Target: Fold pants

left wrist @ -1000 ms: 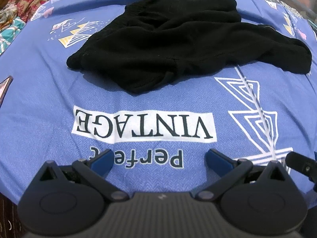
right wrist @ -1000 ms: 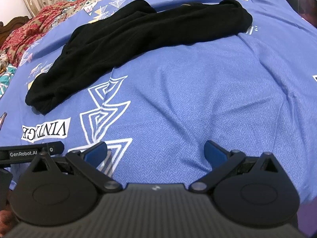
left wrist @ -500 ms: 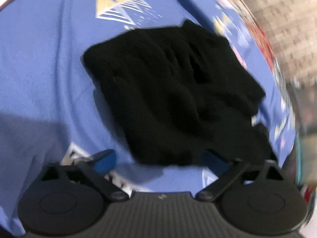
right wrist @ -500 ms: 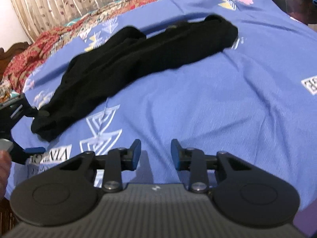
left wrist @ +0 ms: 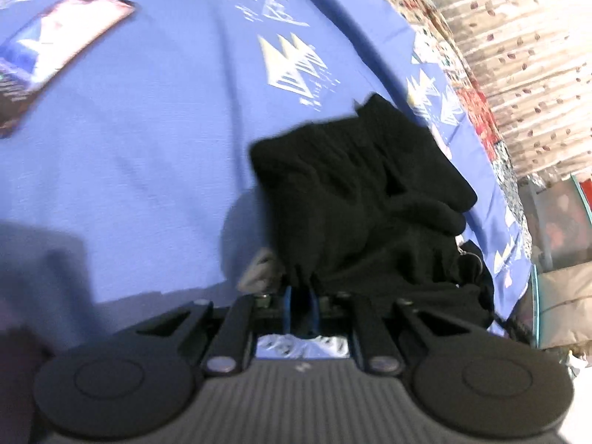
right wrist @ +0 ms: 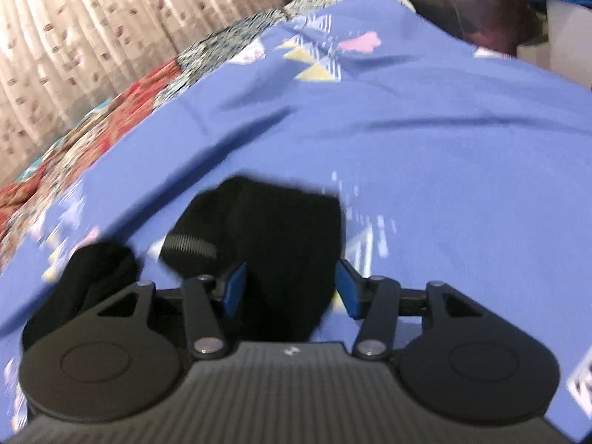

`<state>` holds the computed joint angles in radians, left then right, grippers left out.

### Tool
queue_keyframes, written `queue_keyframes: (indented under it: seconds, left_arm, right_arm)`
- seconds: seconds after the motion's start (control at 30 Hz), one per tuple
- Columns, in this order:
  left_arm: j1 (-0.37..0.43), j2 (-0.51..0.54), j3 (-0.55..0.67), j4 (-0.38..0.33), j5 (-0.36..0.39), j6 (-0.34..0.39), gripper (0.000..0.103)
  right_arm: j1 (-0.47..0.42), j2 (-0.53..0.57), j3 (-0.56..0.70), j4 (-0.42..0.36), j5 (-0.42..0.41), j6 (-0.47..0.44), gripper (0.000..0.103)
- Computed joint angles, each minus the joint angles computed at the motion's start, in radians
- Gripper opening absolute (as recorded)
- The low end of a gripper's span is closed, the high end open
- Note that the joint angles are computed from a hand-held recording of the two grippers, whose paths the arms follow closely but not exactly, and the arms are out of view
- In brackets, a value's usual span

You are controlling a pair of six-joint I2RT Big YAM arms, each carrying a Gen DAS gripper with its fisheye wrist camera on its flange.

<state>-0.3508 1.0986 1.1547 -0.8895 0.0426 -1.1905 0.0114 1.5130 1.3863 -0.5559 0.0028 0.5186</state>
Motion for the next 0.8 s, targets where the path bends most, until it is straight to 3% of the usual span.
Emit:
queue_keyframes:
  seconds: [0.13,0.2,0.23,0.27,0.3,0.37,0.43,0.47,0.5,0.53,0.6,0.63,0.67,0.7,0.77,0.8]
  left_arm:
    - [-0.011,0.002,0.010,-0.067,-0.076,-0.001,0.002]
    - [0.001,0.010,0.003,-0.061,-0.070,0.003,0.002]
    - [0.011,0.016,-0.003,-0.046,-0.048,-0.005,0.002]
    - [0.022,0.026,-0.003,-0.028,-0.021,-0.009,0.002]
    - [0.029,0.042,0.003,-0.009,0.000,-0.007,0.003]
    - [0.027,0.062,0.020,0.016,0.013,0.022,0.006]
    - [0.034,0.104,0.053,0.033,0.036,0.066,0.029]
    - [0.037,0.120,0.060,0.054,0.047,0.081,0.049]
    - [0.036,0.129,0.067,0.066,0.052,0.090,0.061]
    - [0.034,0.127,0.069,0.070,0.058,0.097,0.064]
    - [0.032,0.152,0.077,0.101,0.090,0.098,0.072]
    - [0.032,0.141,0.057,0.120,0.107,0.092,0.073]
    - [0.041,0.160,0.061,0.144,0.131,0.091,0.074]
    - [0.037,0.123,0.027,0.139,0.136,0.090,0.074]
    - [0.038,0.122,0.022,0.122,0.138,0.110,0.073]
    - [0.036,0.111,0.012,0.106,0.128,0.122,0.071]
  right_arm:
    - [0.043,0.085,0.104,-0.066,0.052,-0.087,0.063]
    - [0.054,0.110,0.123,-0.070,0.087,-0.176,0.064]
    - [0.073,0.132,0.146,-0.110,0.133,-0.265,0.041]
    - [0.080,0.152,0.168,-0.137,0.182,-0.313,0.010]
    - [0.082,0.150,0.168,-0.138,0.218,-0.334,0.010]
    - [0.046,0.075,0.101,-0.038,0.161,-0.248,0.010]
    - [-0.012,-0.052,-0.021,0.123,0.076,-0.121,0.010]
    - [-0.047,-0.137,-0.102,0.201,0.036,-0.054,0.010]
    - [-0.081,-0.224,-0.184,0.259,0.010,-0.006,0.010]
    - [-0.107,-0.298,-0.253,0.292,0.000,0.016,0.010]
    - [-0.133,-0.412,-0.363,0.288,0.033,0.007,0.013]
    - [-0.146,-0.474,-0.421,0.242,0.062,-0.034,0.020]
    - [-0.155,-0.510,-0.455,0.187,0.085,-0.075,0.041]
    - [-0.177,-0.541,-0.482,0.101,0.099,-0.134,0.051]
    - [-0.221,-0.583,-0.522,0.016,0.141,-0.165,0.053]
    - [-0.226,-0.574,-0.523,0.018,0.154,-0.151,0.053]
